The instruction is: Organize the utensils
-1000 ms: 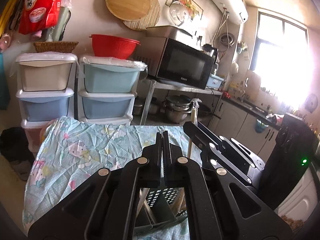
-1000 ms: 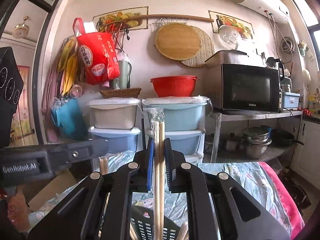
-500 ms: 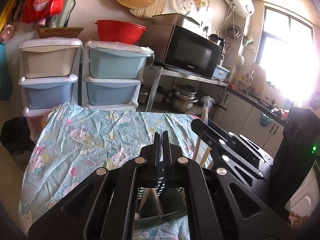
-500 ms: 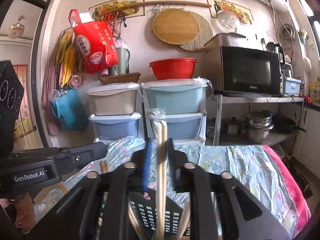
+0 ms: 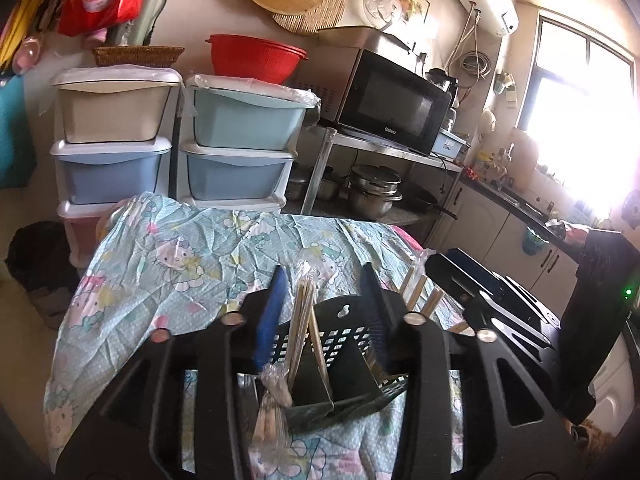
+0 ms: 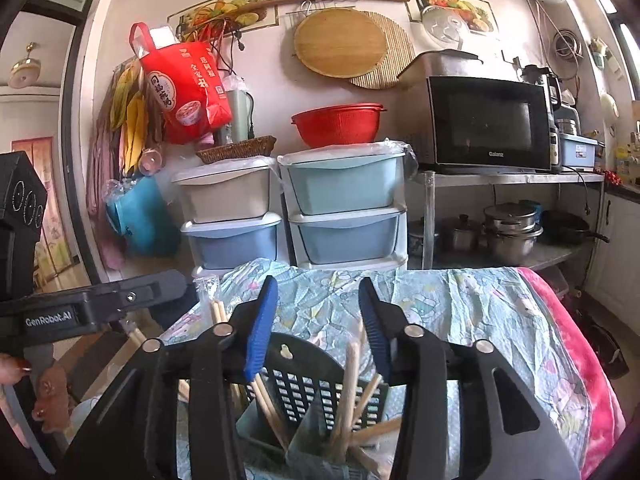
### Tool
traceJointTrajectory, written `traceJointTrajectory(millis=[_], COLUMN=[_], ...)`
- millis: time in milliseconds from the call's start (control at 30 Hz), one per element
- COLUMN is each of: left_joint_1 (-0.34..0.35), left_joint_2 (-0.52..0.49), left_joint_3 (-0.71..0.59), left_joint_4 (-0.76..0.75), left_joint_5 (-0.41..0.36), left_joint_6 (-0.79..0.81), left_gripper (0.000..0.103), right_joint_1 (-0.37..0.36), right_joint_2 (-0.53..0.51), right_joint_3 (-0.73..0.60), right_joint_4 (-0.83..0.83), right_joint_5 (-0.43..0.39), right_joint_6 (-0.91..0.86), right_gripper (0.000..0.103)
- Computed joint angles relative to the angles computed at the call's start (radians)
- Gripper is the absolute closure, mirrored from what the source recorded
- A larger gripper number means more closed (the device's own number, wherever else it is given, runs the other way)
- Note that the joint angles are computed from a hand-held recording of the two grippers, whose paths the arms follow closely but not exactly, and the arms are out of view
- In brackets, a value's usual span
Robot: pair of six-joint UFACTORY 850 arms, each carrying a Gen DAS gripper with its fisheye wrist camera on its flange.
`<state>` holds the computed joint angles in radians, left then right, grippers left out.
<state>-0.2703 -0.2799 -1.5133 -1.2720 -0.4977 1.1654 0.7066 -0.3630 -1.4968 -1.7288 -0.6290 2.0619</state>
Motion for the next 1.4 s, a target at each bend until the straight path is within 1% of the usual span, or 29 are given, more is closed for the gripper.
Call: traceJointTrajectory(millis=[33, 100, 133, 167, 200, 233, 267, 300, 333, 367, 433, 500, 567, 733, 833, 933, 1067, 1200, 1400], left_joint_1=[0.001, 0.003, 0.004, 0.005, 0.005, 0.006, 0.007, 0.008, 0.009, 0.012, 0.017, 0.022, 0.026, 0.035, 0.035, 0.04, 0.041, 0.035, 0.034], left_joint_2=[0.007, 0.018, 0.027, 0.035, 0.041, 0.051, 0.06, 0.064, 0.073, 0.083, 0.096, 0.113, 0.132, 0.171, 0.197, 0.218, 0.242, 0.269, 0.291], left_joint_3=[0.007, 0.016, 0.024, 0.032, 0.037, 0.046, 0.053, 0.056, 0.063, 0.073, 0.085, 0.102, 0.123, 0.167, 0.198, 0.227, 0.267, 0.316, 0.378], left_joint_4=[-0.002, -0.003, -0.013, -0.021, -0.026, -0.037, -0.047, -0.049, -0.051, -0.061, -0.074, -0.089, -0.108, -0.138, -0.157, -0.172, -0.18, -0.179, -0.17], left_joint_5=[0.003, 0.005, 0.007, 0.011, 0.014, 0.019, 0.022, 0.022, 0.024, 0.027, 0.022, 0.021, 0.025, 0.026, 0.041, 0.036, 0.047, 0.079, 0.092], left_joint_6=[0.004, 0.004, 0.014, 0.022, 0.028, 0.038, 0.044, 0.044, 0.043, 0.049, 0.057, 0.068, 0.086, 0.116, 0.142, 0.161, 0.178, 0.19, 0.186], left_gripper=[0.061, 0.057, 0.052, 0.05, 0.044, 0.039, 0.037, 0.033, 0.028, 0.025, 0.015, 0.011, 0.011, 0.011, 0.011, 0.011, 0.011, 0.011, 0.011], right_joint_1=[0.002, 0.006, 0.009, 0.012, 0.014, 0.018, 0.021, 0.025, 0.03, 0.035, 0.045, 0.055, 0.067, 0.093, 0.105, 0.117, 0.134, 0.159, 0.191], right_joint_2=[0.006, 0.026, 0.033, 0.042, 0.049, 0.059, 0.068, 0.078, 0.086, 0.095, 0.109, 0.121, 0.134, 0.153, 0.164, 0.177, 0.179, 0.177, 0.161], right_joint_3=[0.006, 0.027, 0.034, 0.043, 0.049, 0.058, 0.066, 0.076, 0.085, 0.094, 0.108, 0.12, 0.136, 0.158, 0.173, 0.192, 0.2, 0.211, 0.22], right_joint_4=[0.003, -0.004, -0.007, -0.012, -0.015, -0.017, -0.022, -0.029, -0.034, -0.039, -0.044, -0.046, -0.047, -0.028, -0.017, -0.008, 0.013, 0.03, 0.072], right_joint_5=[-0.001, -0.004, -0.009, -0.013, -0.015, -0.017, -0.019, -0.02, -0.025, -0.029, -0.037, -0.048, -0.056, -0.085, -0.094, -0.099, -0.113, -0.137, -0.166], right_joint_6=[0.002, 0.016, 0.02, 0.026, 0.031, 0.037, 0.045, 0.055, 0.063, 0.068, 0.071, 0.072, 0.073, 0.05, 0.05, 0.055, 0.035, 0.009, -0.025], right_gripper=[0.058, 0.055, 0.052, 0.05, 0.049, 0.045, 0.041, 0.039, 0.036, 0.033, 0.027, 0.023, 0.019, 0.015, 0.012, 0.009, 0.008, 0.007, 0.007])
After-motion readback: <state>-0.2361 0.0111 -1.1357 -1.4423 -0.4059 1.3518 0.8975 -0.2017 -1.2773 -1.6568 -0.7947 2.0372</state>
